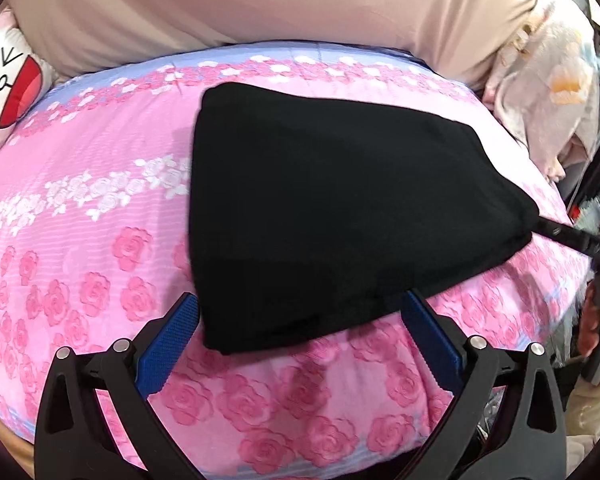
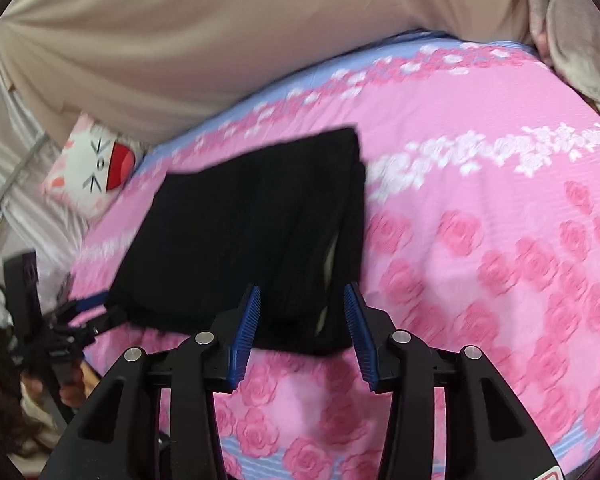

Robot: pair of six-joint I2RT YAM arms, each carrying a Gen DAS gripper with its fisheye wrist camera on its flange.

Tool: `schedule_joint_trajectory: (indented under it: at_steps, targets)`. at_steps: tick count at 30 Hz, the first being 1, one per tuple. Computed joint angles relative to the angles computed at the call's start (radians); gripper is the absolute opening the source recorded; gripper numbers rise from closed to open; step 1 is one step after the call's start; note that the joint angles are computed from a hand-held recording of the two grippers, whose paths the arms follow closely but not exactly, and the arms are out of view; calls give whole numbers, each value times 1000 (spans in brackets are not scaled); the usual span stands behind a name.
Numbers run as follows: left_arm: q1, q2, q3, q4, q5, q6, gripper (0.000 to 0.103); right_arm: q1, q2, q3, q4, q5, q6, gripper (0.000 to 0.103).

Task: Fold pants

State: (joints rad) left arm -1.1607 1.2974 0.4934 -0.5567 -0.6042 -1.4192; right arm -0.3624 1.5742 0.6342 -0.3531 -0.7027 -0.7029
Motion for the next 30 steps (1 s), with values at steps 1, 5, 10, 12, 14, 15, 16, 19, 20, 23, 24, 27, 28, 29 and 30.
schedule_joint_trajectory:
  at_steps: [1, 5, 10, 12, 14, 15, 16, 19, 20, 23, 24, 27, 28, 29, 30]
  targets:
    - [2, 18, 14, -6, 2, -4, 98, 18, -20, -29, 42, 25, 9, 19]
    - [-33, -34, 25, -62, -35, -50, 98, -10, -158, -43, -39, -23, -31, 10]
    - [15, -143, -45, -8, -17, -25, 98, 18, 22, -16, 78, 108, -6, 39]
    - [60, -283, -104, 23, 13, -4, 98, -25, 51, -3, 53, 42, 17, 46]
    - [85, -427, -159, 44, 22, 4, 98, -60, 14, -4, 22, 11, 21, 60]
    - [121, -503, -187, 46, 40, 8, 98, -72, -14, -16, 35, 8, 33, 62]
    - [158, -528, -200, 44, 63, 12, 98, -79, -23, -11, 28, 2, 34, 64]
    - [308, -452, -236, 142, 154, 65, 98, -118, 57, 64, -58, -75, 37, 73]
    - [368, -404, -253, 205, 208, 94, 98, -120, 111, 101, -79, -89, 67, 73]
    - [486, -309, -329, 430, 349, 129, 98, -83, 262, 208, -149, -102, 125, 74]
    - [459, -302, -319, 429, 301, 121, 98, -70, 309, 238, -182, -114, 119, 74]
    - [473, -230, -300, 496, 331, 159, 98, -18, 334, 227, -139, -133, 130, 75]
    - [473, -198, -284, 503, 328, 164, 98, -2, 336, 228, -134, -139, 138, 75]
    - [466, -171, -266, 505, 318, 173, 97, 23, 352, 238, -138, -167, 147, 75]
    - [467, -129, -242, 512, 308, 189, 94, 60, 346, 223, -86, -167, 189, 73]
